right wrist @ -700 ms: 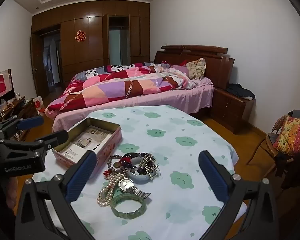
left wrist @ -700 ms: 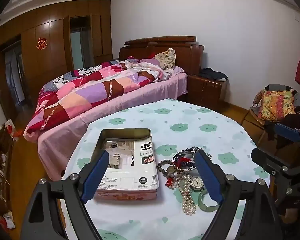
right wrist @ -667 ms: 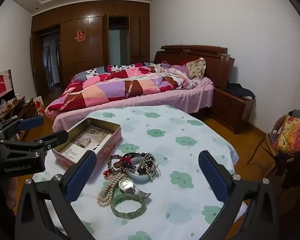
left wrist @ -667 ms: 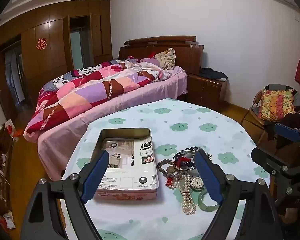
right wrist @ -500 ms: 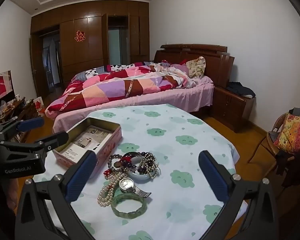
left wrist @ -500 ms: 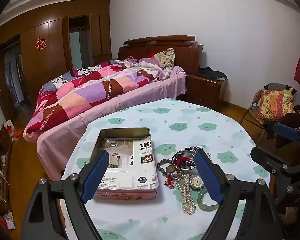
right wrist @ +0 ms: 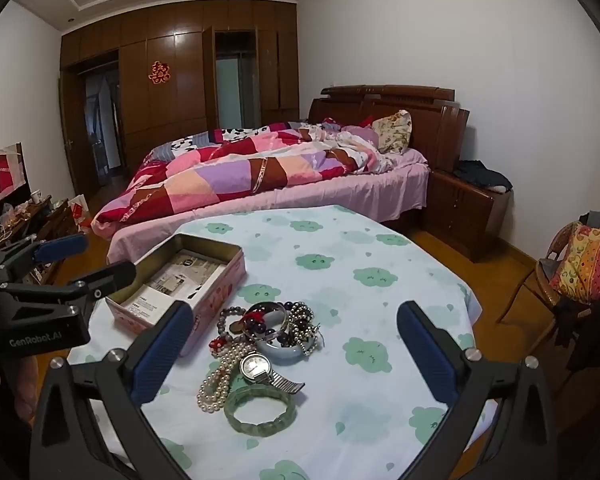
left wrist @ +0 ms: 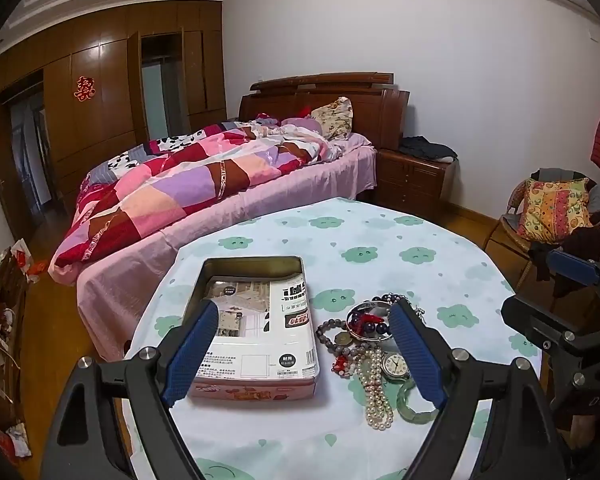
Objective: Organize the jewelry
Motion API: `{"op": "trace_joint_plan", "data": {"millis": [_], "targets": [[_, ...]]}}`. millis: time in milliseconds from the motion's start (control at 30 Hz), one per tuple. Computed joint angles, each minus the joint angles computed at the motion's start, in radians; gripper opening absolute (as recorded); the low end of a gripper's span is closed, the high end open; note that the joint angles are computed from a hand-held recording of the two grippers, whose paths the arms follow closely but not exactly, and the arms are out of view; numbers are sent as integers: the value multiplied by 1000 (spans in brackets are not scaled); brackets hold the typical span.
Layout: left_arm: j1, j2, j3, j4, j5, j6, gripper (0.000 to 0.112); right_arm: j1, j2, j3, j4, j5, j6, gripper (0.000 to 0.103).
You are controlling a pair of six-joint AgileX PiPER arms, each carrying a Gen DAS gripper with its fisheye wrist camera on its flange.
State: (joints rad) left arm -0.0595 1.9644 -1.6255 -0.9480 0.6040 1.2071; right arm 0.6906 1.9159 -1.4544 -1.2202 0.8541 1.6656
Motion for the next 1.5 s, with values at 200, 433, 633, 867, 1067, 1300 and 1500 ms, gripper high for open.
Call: {"op": "trace_joint_plan", "data": {"millis": [200, 433, 633, 867, 1067, 1300, 1500], "targets": [[3, -7, 3, 10, 1, -6, 87, -3, -4, 7, -2, -8, 2, 103], [6, -1, 1, 9, -1, -3, 87, -4, -7, 11, -2, -11, 7, 103], [5, 1, 2, 6, -6, -1, 87, -4, -7, 11, 1, -12, 5, 103], [5, 7, -8, 19, -13, -13, 87, -6, -8, 8, 6, -14, 3, 103], [5, 8, -10, 23, -16, -15, 87, -7, -11, 18, -1, -18, 12, 103], [7, 9, -9, 21, -17, -10, 87, -7, -10, 18, 3, -20, 12, 103], [7, 9, -9, 23, -17, -11, 87, -8, -11, 18, 2, -20, 13, 103]]}}
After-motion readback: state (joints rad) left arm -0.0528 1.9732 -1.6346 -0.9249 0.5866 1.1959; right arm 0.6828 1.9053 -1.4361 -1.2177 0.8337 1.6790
